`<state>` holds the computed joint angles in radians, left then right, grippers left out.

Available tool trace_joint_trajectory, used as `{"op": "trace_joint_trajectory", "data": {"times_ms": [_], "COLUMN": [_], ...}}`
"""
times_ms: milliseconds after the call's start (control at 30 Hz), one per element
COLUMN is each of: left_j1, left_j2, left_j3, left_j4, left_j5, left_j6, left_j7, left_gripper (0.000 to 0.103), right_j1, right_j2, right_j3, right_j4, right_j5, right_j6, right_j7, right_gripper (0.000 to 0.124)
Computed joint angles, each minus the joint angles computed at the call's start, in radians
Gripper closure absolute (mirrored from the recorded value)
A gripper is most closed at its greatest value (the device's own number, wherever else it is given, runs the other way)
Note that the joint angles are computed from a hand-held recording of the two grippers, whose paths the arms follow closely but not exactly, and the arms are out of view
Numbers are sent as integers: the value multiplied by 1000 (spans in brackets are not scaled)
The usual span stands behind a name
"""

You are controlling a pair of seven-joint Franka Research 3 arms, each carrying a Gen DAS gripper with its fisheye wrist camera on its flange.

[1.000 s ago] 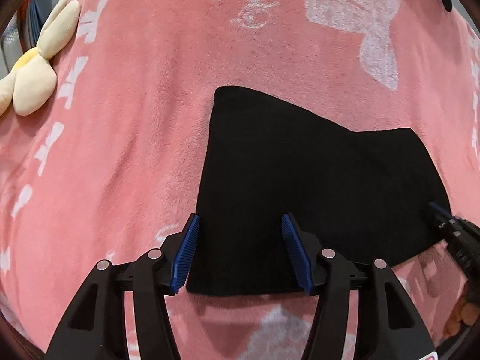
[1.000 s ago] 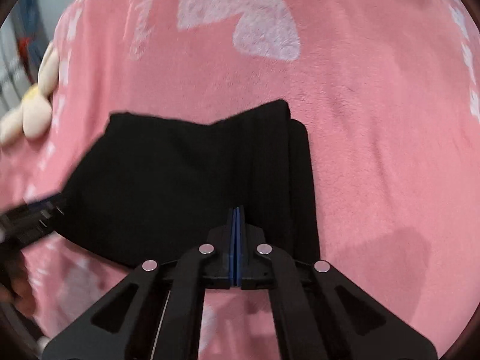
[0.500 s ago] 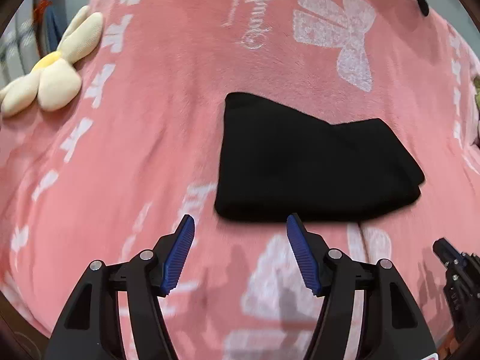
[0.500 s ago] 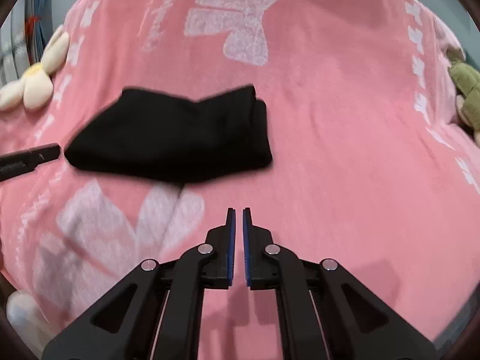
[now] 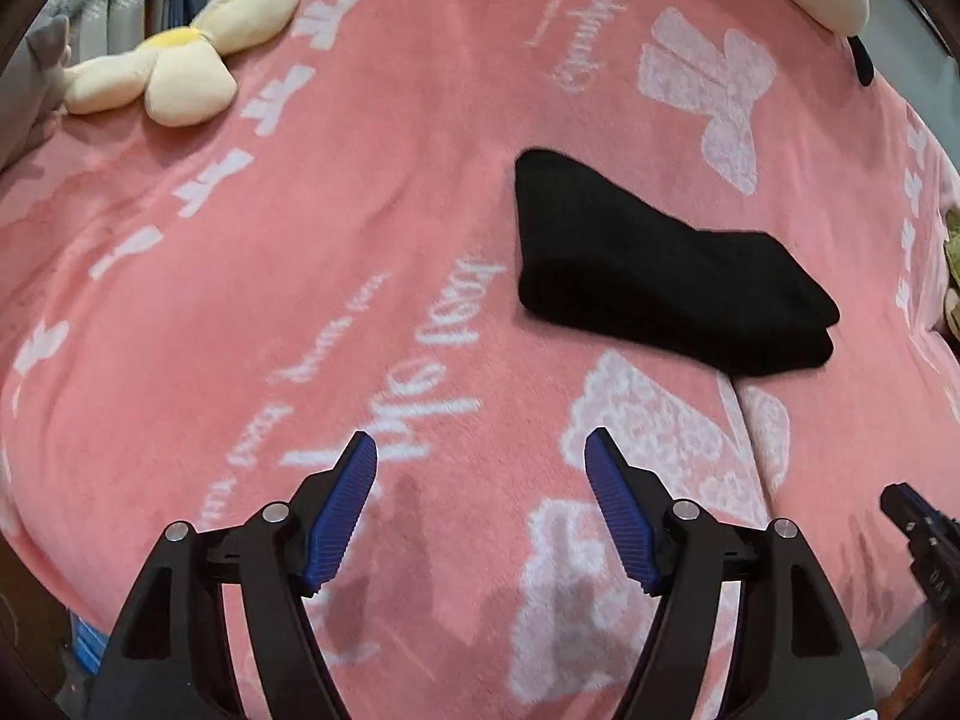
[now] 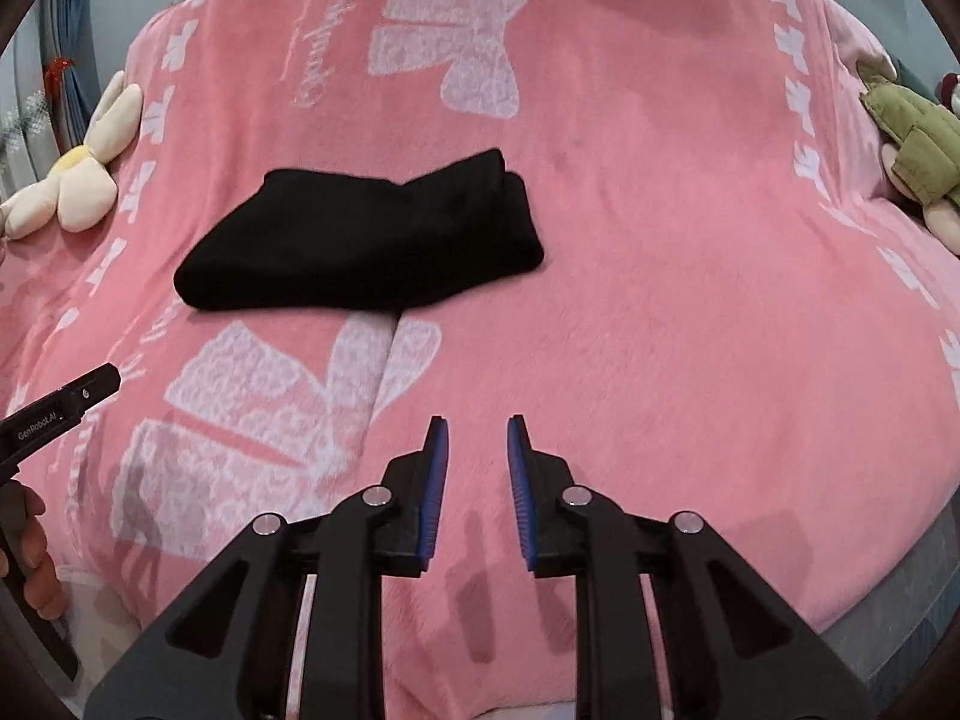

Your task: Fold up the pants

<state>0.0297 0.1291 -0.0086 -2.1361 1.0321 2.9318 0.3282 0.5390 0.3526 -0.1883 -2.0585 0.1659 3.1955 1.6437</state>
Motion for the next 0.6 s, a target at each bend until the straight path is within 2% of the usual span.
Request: {"op": "trace_joint_trajectory", "data": {"times_ms": [33, 100, 233, 300, 367, 600], "left_j1": [-5, -12, -25, -26, -21, -17], "left_j2": [-4, -17, -53, -63, -60, -53], "left_j3": [-1, -3, -17, -30, -42, -50], "left_j4": [0, -11, -32, -34, -32, -30], "left_j5": [7, 39, 179, 236, 216, 173], "left_j6": [-15, -14, -49, -79, -93, -112], "left_j7": [-7, -29, -129, -174, -146, -117], "left_gripper": [34, 33, 25, 23, 22, 22], "right_j1": [37, 27, 88, 108, 137, 159], "right_j2": [2, -3, -14, -14, -14, -14], "right_j3": [-40, -29, -93, -113, -141, -153], "right_j4": [3, -1, -24, -28, -33, -37], "right_j5": [-6, -13, -50, -61, -68, -69], "right_j6": [-18, -24, -9, -3, 3, 0], "right_j7": [17, 23, 59, 65, 76, 77], "right_gripper": [105, 104, 104, 98, 97, 96]}}
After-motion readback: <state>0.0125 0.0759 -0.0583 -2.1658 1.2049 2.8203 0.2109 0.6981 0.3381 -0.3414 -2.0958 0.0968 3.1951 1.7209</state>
